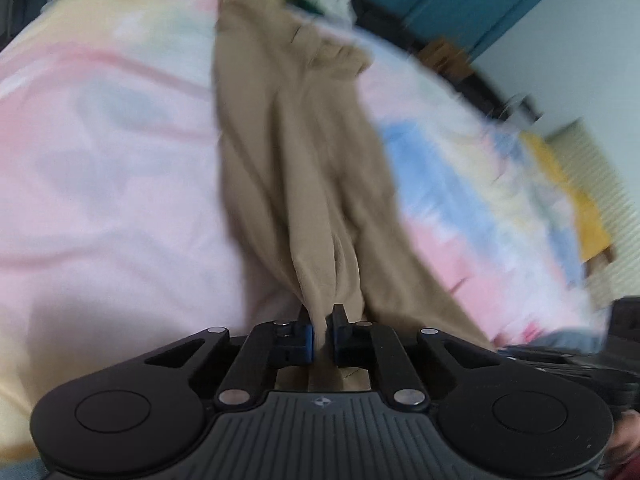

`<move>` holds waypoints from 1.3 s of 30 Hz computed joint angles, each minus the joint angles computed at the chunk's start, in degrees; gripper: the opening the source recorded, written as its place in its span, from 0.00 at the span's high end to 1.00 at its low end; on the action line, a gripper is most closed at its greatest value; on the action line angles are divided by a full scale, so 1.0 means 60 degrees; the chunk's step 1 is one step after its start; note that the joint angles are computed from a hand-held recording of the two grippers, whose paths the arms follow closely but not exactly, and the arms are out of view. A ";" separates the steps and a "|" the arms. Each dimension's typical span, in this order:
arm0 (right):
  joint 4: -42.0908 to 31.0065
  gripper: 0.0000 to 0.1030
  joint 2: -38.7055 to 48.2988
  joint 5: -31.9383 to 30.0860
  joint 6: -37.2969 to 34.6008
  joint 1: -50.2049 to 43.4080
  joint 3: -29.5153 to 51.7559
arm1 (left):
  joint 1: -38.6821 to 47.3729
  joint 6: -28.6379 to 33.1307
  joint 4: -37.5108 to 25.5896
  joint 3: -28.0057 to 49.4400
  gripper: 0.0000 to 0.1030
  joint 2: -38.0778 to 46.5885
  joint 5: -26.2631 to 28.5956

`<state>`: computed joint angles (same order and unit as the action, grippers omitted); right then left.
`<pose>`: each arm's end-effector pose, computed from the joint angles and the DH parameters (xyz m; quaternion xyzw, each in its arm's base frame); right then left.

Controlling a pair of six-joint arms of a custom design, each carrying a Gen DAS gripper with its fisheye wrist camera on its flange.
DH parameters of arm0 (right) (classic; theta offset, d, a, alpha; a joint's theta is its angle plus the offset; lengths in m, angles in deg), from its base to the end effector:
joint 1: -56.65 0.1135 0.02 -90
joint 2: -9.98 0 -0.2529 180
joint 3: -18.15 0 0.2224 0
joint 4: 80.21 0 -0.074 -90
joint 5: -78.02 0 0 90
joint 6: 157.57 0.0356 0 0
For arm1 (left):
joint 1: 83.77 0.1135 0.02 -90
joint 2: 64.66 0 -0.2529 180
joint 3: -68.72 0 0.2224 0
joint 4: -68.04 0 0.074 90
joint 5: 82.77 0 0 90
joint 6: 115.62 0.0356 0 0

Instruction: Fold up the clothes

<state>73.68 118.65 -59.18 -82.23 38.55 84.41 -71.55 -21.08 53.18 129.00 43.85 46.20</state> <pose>0.2943 -0.0687 0.1117 -0.0475 0.9021 0.3292 0.2748 0.2925 0.0404 0.0968 0.0160 0.9200 -0.2890 0.2643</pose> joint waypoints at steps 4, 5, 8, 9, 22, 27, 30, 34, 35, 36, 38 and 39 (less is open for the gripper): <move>-0.0290 0.93 -0.0817 -0.0797 0.0976 -0.0123 0.1078 | 0.0011 -0.0937 -0.0830 0.0604 0.92 -0.1339 0.0109; -0.0344 0.93 -0.1041 -0.0947 0.1216 -0.0171 0.1389 | 0.0030 -0.1163 -0.1097 0.0797 0.92 -0.1732 0.0161; -0.0506 0.93 -0.1544 -0.1354 0.1780 -0.0397 0.2347 | 0.0088 -0.1915 -0.1790 0.1383 0.92 -0.2638 0.0314; -0.0612 0.93 -0.1653 -0.1519 0.1884 -0.0524 0.2667 | 0.0075 -0.2173 -0.1964 0.1529 0.92 -0.2893 0.0323; -0.6635 0.93 -0.1775 -0.3670 -0.4426 -0.3648 0.3159 | 0.1746 -0.0103 -0.5400 -0.0465 0.92 -0.6079 0.1273; -0.7964 0.93 -0.0922 -0.3378 -0.6316 -0.3976 0.2838 | 0.2150 0.0724 -0.4944 -0.1429 0.92 -0.5541 0.1251; -0.7814 0.93 -0.0660 -0.3002 -0.6321 -0.3615 0.2644 | 0.2058 0.0767 -0.4461 -0.1498 0.92 -0.5045 0.1066; -0.7579 0.91 -0.0617 -0.1596 -0.6659 -0.2873 0.2247 | 0.1892 0.0981 -0.3786 -0.1635 0.92 -0.4419 0.0686; -0.7521 0.91 -0.0631 -0.1170 -0.6827 -0.2710 0.2100 | 0.1840 0.1056 -0.3716 -0.1676 0.92 -0.4334 0.0566; -0.7456 0.90 -0.0663 -0.0734 -0.7004 -0.2557 0.1925 | 0.1773 0.1141 -0.3667 -0.1709 0.92 -0.4274 0.0417; -0.7529 0.88 -0.0716 0.0011 -0.7329 -0.2273 0.1734 | 0.1583 0.1247 -0.3420 -0.1909 0.92 -0.4234 0.0084; -0.7718 0.80 -0.0736 0.0256 -0.7558 -0.2185 0.1734 | 0.1534 0.1350 -0.3269 -0.2039 0.92 -0.4253 -0.0055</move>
<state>27.37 114.23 -57.64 -127.58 25.44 94.82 -62.34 -12.98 33.56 116.77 18.34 45.87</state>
